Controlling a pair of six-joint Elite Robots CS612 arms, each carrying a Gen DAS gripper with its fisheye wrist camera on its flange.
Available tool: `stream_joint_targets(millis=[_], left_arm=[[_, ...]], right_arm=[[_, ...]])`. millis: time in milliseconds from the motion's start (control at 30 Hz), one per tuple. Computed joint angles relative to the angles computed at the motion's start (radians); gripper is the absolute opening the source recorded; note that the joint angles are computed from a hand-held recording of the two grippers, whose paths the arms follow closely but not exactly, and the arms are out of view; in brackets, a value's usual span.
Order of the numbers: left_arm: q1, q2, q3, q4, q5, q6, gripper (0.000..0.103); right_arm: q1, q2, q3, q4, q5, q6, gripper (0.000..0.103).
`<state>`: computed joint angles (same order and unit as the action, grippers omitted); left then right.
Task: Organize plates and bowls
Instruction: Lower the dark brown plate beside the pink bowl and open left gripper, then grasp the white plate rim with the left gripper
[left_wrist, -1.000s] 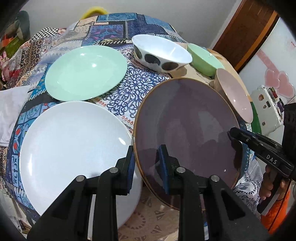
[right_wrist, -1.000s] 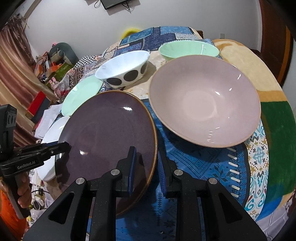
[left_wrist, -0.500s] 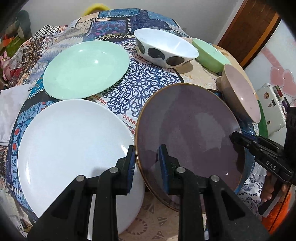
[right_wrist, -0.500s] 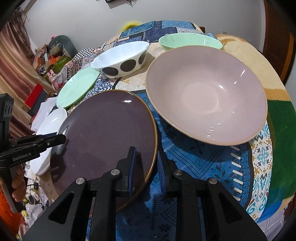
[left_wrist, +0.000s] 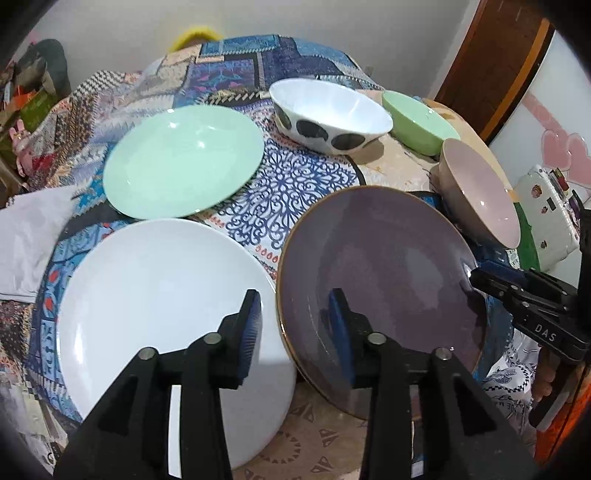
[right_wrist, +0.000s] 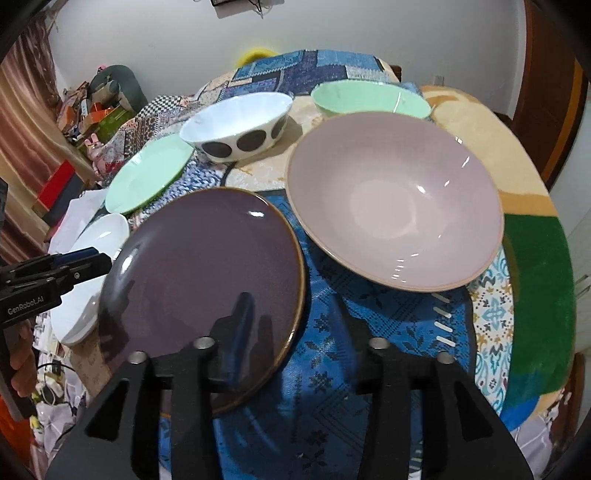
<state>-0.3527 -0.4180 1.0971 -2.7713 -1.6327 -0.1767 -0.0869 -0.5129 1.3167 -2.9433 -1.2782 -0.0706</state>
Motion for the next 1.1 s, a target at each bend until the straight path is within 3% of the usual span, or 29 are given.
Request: stream_joint_targets(millis=[33,100,333,767,1100], left_arm=[[0.0,-0.005,0.009,-0.012,0.004,0.0,0.041],[0.0,-0.016,0.028,-0.037,0.01,-0.004,0.044],[0.004,-0.062,0.109,-0.137,0.055,-0.006,0.053],[0.04,-0.129,0.244,-0.263,0.131,-0.052,0.062],[0.075,-0.14,0.29,-0.273,0.157,-0.101,0.062]], right_arm=[[0.0,-0.005,0.008,-0.018,0.005,0.003,0.062],[0.003,-0.011,0.017,-0.046,0.004,0.005,0.07],[0.017,-0.024,0.029,-0.119,0.022,0.003,0.088],[0.072,-0.029,0.021,-0.197,0.007,-0.061,0.103],[0.106,0.03,-0.095,-0.093,0.053,-0.095,0.102]])
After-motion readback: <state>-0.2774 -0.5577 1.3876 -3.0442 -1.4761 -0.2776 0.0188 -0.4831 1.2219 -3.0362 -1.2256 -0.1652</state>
